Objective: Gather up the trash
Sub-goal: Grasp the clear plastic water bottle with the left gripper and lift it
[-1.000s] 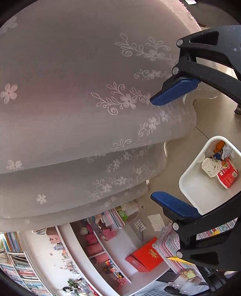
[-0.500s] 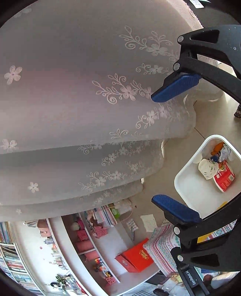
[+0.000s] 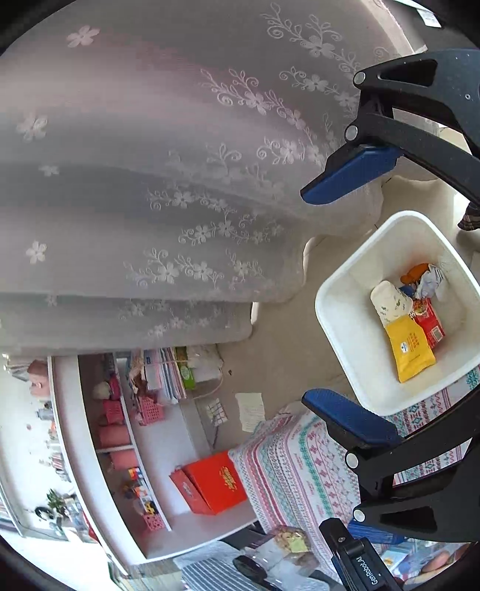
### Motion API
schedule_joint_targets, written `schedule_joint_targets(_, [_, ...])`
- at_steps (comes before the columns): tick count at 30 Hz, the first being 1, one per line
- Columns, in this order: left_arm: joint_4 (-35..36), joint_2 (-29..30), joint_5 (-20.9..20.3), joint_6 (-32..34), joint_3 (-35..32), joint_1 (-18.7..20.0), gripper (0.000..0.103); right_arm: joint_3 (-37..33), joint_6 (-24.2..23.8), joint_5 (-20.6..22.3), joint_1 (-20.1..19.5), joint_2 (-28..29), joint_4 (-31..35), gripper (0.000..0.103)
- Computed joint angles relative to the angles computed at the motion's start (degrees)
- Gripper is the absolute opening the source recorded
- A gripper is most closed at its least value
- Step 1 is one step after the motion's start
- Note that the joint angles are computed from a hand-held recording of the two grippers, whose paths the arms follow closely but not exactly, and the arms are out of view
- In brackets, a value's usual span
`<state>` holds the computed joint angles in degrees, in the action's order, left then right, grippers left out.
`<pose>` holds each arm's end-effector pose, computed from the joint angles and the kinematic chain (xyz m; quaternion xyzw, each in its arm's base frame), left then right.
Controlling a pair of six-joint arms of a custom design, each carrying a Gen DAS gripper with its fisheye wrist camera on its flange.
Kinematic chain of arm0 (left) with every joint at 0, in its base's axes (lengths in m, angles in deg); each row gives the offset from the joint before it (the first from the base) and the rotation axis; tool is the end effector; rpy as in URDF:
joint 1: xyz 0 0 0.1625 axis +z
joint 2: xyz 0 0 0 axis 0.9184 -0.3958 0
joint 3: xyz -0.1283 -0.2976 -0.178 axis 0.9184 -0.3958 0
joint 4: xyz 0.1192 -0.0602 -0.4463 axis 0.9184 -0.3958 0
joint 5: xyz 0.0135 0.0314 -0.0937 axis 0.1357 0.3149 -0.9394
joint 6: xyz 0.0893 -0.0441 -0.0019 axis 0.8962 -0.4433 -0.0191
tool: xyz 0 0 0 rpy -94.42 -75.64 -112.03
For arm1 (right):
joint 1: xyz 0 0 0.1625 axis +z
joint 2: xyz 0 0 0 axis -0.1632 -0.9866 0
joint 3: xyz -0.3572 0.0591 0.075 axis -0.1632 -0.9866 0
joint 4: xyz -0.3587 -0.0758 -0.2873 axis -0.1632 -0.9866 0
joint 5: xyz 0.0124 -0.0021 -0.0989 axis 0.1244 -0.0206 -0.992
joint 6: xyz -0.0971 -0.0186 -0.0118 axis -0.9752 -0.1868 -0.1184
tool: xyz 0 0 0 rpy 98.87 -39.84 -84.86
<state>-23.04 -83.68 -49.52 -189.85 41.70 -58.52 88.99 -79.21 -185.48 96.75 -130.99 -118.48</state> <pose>-0.5025 -0.2761 0.0172 -0.0368 0.8684 -0.3659 0.3326 0.0775 -0.2809 0.4502 0.1671 -0.8217 0.4029 0.3669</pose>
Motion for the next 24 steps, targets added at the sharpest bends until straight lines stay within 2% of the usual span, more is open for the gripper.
schedule_joint_targets(7, [10.0,-9.8,-7.9,-13.1,9.1,-1.8,0.075,3.2,1.1,-5.1,9.2,1.4,5.0,0.096])
schedule_joint_targets(15, [20.7,-24.7,-18.3,-26.7,20.4,-3.8,0.075,5.5,4.7,-8.2,17.2,3.8,10.6,0.096])
schedule_joint_targets(20, [20.9,-36.6,-25.4,-31.4,28.8,-5.6,0.075,6.0,7.9,-8.9,21.0,6.0,13.5,0.096])
schedule_joint_targets(24, [19.4,-47.3,-28.4,-37.6,35.7,-8.4,0.075,6.4,10.4,-9.1,23.9,7.9,15.2,0.096])
